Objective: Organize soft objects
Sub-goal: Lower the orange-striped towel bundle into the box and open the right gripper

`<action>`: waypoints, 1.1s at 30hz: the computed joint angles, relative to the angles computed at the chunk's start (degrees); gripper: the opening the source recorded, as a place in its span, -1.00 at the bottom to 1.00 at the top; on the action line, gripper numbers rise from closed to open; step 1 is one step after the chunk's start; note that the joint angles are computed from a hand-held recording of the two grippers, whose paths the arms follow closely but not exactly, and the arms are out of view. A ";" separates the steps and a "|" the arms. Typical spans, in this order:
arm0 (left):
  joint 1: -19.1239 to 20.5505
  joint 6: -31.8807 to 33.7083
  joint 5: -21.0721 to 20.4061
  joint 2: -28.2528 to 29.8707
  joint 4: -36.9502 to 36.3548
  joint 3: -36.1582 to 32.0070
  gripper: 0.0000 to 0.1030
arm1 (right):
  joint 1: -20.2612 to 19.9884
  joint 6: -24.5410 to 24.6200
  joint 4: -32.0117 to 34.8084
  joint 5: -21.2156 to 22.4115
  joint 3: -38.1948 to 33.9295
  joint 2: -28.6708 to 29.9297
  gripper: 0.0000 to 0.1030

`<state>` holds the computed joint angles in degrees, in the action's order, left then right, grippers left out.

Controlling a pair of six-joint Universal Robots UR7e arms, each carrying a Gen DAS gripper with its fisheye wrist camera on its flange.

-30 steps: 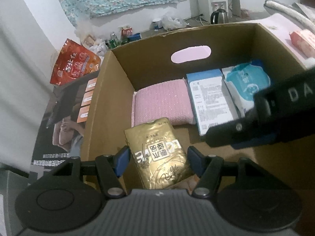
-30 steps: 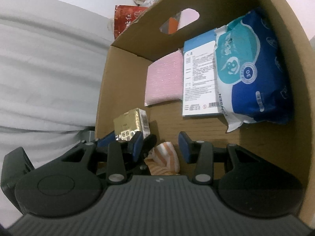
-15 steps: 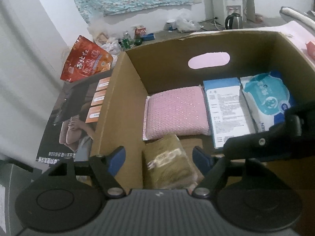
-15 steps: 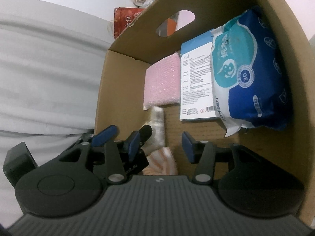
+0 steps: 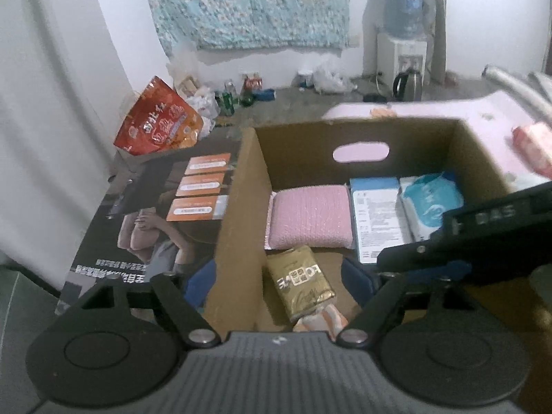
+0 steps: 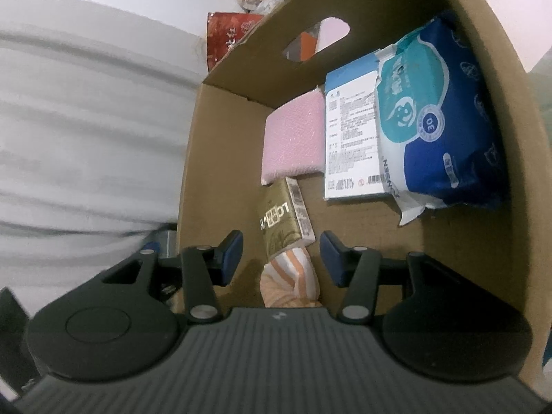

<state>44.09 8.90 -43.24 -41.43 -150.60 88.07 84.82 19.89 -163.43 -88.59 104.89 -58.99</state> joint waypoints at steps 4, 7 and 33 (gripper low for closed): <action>-0.71 -0.62 -0.77 -5.05 -3.81 5.37 0.70 | 0.88 -2.29 3.77 -0.91 -1.05 0.38 0.07; -0.98 -2.15 -0.78 -8.54 -5.97 8.98 0.70 | 2.16 -4.26 9.23 -2.27 -3.41 2.16 0.13; -0.49 -8.42 -2.04 -17.56 -14.21 19.89 0.70 | 5.13 -7.48 11.88 -9.71 -8.92 4.09 -0.24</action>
